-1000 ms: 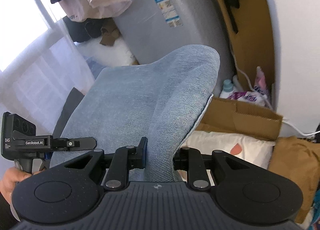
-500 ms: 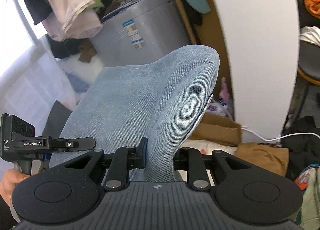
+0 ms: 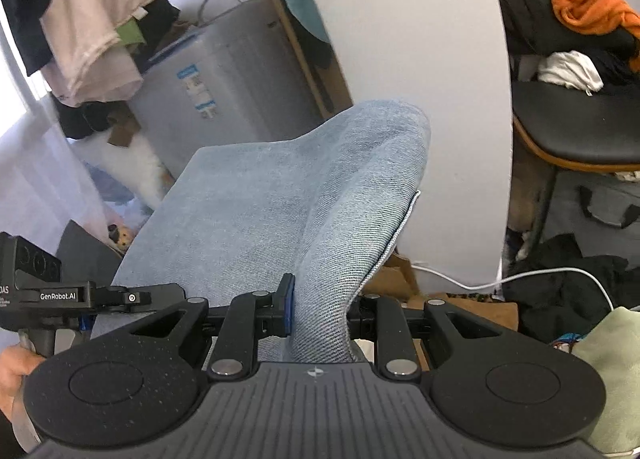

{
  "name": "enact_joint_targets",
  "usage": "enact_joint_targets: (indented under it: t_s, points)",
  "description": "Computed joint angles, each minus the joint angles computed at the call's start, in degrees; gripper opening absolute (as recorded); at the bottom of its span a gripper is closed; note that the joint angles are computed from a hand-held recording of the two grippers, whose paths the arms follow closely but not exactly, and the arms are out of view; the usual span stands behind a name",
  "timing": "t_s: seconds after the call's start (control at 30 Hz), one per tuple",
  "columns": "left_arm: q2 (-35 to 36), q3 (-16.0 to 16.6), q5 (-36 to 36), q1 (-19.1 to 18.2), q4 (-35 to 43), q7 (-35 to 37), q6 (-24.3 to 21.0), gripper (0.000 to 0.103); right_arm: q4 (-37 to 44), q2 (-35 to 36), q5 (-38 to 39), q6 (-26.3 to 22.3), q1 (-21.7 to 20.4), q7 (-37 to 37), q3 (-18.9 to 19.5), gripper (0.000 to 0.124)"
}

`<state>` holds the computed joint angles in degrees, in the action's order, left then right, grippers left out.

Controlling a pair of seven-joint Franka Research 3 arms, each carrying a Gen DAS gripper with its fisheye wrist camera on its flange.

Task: Fold clothes
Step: 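Lift the folded stack off the bed with both grippers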

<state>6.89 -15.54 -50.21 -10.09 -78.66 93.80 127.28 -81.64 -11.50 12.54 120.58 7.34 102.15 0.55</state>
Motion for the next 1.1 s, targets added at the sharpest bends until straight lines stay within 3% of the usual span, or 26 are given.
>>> enact_joint_targets:
  t_s: [0.93, 1.1]
  points:
    - [16.2, -8.3, -4.1, 0.4, -2.9, 13.5, 11.5, 0.041, -27.9, -2.3, 0.6, 19.3, -3.3, -6.6, -1.6, 0.022]
    - [18.4, -10.7, -8.2, 1.7, -4.9, 19.6, 14.3, 0.041, -31.2, -1.7, 0.0, 21.7, -3.5, -8.4, -1.6, 0.022]
